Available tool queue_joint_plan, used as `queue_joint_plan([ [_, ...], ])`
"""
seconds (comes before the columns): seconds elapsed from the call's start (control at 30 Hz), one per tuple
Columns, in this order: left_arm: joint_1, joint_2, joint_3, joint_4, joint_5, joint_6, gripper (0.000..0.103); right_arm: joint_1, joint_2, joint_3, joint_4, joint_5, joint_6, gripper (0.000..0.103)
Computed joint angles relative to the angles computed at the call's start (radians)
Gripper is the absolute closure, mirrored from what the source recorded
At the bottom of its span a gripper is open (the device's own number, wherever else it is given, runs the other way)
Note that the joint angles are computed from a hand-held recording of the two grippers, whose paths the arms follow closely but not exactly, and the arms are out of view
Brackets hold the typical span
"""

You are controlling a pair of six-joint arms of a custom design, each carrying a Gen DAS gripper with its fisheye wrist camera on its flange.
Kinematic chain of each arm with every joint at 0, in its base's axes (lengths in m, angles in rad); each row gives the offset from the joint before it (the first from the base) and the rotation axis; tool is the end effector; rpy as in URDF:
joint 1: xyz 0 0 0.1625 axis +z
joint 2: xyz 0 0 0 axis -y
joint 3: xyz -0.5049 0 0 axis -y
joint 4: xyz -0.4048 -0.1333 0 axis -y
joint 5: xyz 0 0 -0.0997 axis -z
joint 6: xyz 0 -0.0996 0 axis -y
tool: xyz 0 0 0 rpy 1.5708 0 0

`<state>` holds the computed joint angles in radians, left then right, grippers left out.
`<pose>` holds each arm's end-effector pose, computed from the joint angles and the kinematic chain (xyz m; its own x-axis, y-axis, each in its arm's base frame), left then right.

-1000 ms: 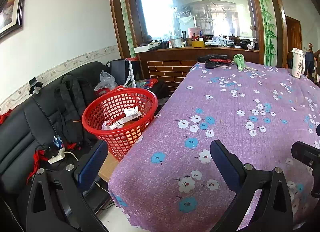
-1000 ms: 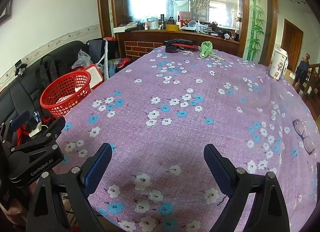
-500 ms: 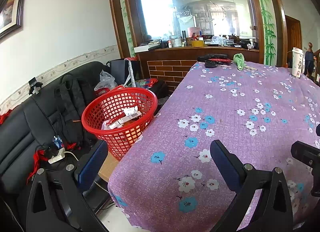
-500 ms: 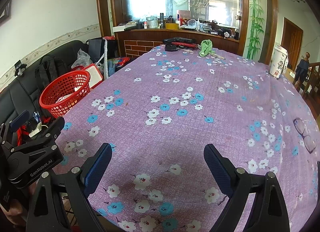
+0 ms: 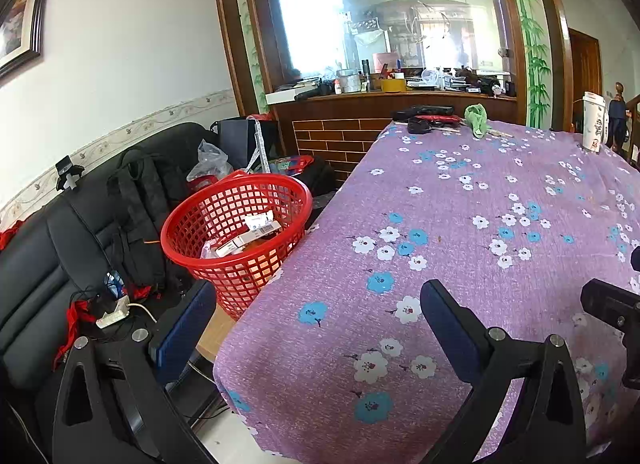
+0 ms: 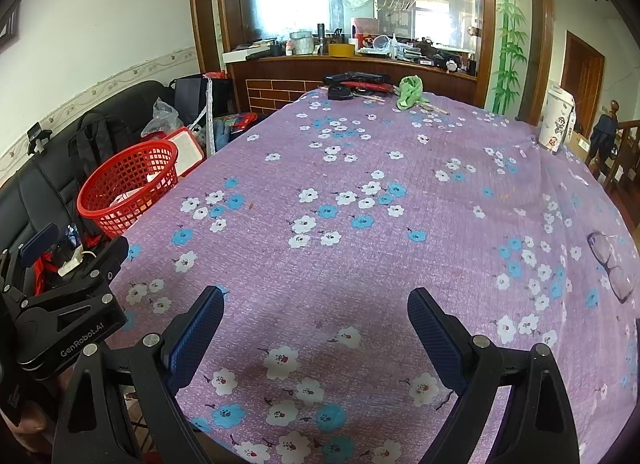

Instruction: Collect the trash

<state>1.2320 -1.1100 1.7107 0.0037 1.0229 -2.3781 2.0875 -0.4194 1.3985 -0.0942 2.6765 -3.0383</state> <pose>-0.0154 -0.6008 0.2556 -0.5539 0.2835 -0.7828 0.7916 0.4705 -0.3898 0.3537 -0.5329 -0.0656 -0.7055 0.3386 0.6227 -0.3112 0.6413 -0.7013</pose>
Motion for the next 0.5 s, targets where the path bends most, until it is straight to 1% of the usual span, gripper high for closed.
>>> queue_joint_plan([
  [0.23, -0.002, 0.007, 0.008, -0.003, 0.003, 0.007, 0.002, -0.004, -0.005, 0.009, 0.002, 0.002, 0.02, 0.008],
  [0.37, -0.018, 0.022, 0.007, 0.021, 0.024, 0.022, 0.002, -0.018, -0.029, 0.036, 0.003, 0.011, 0.06, 0.008],
  [0.43, -0.035, 0.049, -0.017, 0.101, 0.052, 0.018, 0.002, -0.031, -0.056, 0.068, -0.013, 0.045, 0.089, 0.008],
  [0.5, -0.052, 0.08, -0.045, 0.174, 0.075, 0.002, 0.002, -0.05, -0.09, 0.108, 0.003, 0.08, 0.161, 0.008],
])
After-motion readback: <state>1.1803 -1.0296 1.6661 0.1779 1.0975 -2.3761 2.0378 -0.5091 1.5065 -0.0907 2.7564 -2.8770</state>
